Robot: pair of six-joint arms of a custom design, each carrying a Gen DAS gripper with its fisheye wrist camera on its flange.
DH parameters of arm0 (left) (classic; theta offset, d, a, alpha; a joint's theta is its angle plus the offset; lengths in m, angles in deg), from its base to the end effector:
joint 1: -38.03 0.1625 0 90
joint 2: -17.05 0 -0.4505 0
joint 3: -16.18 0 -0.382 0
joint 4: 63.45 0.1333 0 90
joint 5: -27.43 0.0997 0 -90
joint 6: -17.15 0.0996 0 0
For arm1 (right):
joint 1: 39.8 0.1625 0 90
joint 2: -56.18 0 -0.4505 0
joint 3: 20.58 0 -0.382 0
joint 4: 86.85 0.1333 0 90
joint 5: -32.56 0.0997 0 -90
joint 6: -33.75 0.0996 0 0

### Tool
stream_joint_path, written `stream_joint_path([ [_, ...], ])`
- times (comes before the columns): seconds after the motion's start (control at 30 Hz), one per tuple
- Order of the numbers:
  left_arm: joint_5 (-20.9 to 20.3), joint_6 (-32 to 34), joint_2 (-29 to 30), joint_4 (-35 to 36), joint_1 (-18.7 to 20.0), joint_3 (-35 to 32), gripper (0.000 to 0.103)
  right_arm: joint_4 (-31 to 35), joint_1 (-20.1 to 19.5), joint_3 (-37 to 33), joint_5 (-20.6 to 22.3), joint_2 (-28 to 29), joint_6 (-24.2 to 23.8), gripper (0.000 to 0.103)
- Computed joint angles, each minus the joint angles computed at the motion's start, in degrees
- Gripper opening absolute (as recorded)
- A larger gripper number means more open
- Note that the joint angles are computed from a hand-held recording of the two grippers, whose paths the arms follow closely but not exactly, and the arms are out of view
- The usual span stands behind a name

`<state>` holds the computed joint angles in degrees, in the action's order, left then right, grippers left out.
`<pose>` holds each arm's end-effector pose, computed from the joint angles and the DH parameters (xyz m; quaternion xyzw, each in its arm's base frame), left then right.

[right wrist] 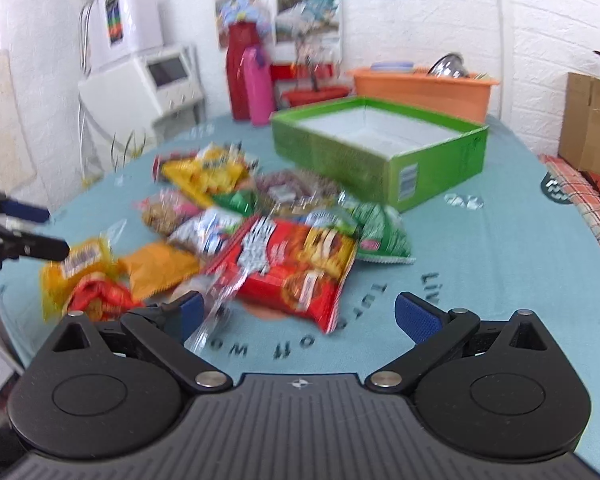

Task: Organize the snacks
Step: 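Lower the left gripper onto the red chip bag and close it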

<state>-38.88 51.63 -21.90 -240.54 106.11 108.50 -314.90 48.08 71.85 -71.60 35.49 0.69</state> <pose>-0.1049 -0.7251 0.1186 0.3901 0.8536 -0.2607 0.2263 0.0841 -0.6732 0.0114 0.1566 -0.8187 0.4862 0.2624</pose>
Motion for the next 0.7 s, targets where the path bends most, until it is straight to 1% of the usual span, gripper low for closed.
stream_joint_path([
  [0.03, -1.78, -0.61, 0.43, 1.61, 0.01, -1.07, 0.103, -0.09, -0.55, 0.24, 1.01, -0.46, 0.7, 0.103],
  [0.1, -5.26, -1.79, 1.96, 6.11, -0.15, -4.09, 0.103, 1.49, -1.33, 0.54, 1.16, -1.54, 1.45, 0.103],
  [0.13, -6.51, -2.22, 2.9, 8.4, -0.27, -5.76, 0.103, 1.86, -1.58, 0.41, 0.85, -1.71, 0.6, 0.103],
  [0.17, -7.67, -2.39, 4.0, 10.49, -0.38, -7.5, 0.099, 2.65, -1.73, 0.14, 0.04, -1.85, -0.78, 0.103],
  [0.23, -8.9, -2.9, 6.37, 14.86, -0.58, -11.15, 0.087, 4.44, -1.77, -0.72, -1.95, -1.87, -2.95, 0.103],
  [0.27, -9.6, -3.72, 7.52, 17.81, -0.55, -13.24, 0.068, 5.59, -1.94, -1.04, -2.3, -1.93, -3.97, 0.103],
  [0.3, -10.1, -4.55, 8.69, 20.74, -0.49, -15.33, 0.054, 6.81, -2.1, -1.33, -2.2, -2.05, -4.49, 0.103],
  [0.33, -10.33, -5.41, 9.74, 23.34, -0.45, -17.21, 0.052, 8.17, -2.43, -1.53, -1.84, -2.25, -4.9, 0.103],
  [0.43, -10.27, -8.15, 12.91, 30.15, -0.36, -22.68, 0.05, 12.97, -2.9, -2.64, -0.9, -2.69, -6.81, 0.103],
  [0.47, -10.09, -8.56, 13.6, 30.79, -0.42, -23.56, 0.051, 14.48, -2.97, -3.15, -0.75, -2.71, -7.87, 0.103],
  [0.5, -9.77, -8.57, 14.16, 31.08, -0.49, -24.34, 0.054, 15.8, -2.99, -3.7, -0.64, -2.63, -8.88, 0.103],
  [0.57, -9.02, -8.39, 15.11, 31.64, -0.71, -25.7, 0.055, 18.26, -3.14, -4.62, 0.04, -2.6, -10.18, 0.103],
  [0.6, -8.89, -8.1, 15.51, 32.16, -0.74, -26.34, 0.059, 19.08, -3.21, -5.09, 0.43, -2.52, -10.91, 0.103],
  [0.67, -8.76, -7.49, 16.45, 33.37, -0.85, -27.91, 0.063, 20.1, -3.12, -6.16, 0.71, -2.18, -12.4, 0.103],
  [0.7, -8.91, -7.35, 17.02, 33.88, -0.9, -28.77, 0.068, 20.57, -3.11, -6.66, 0.95, -2.03, -12.7, 0.103],
])
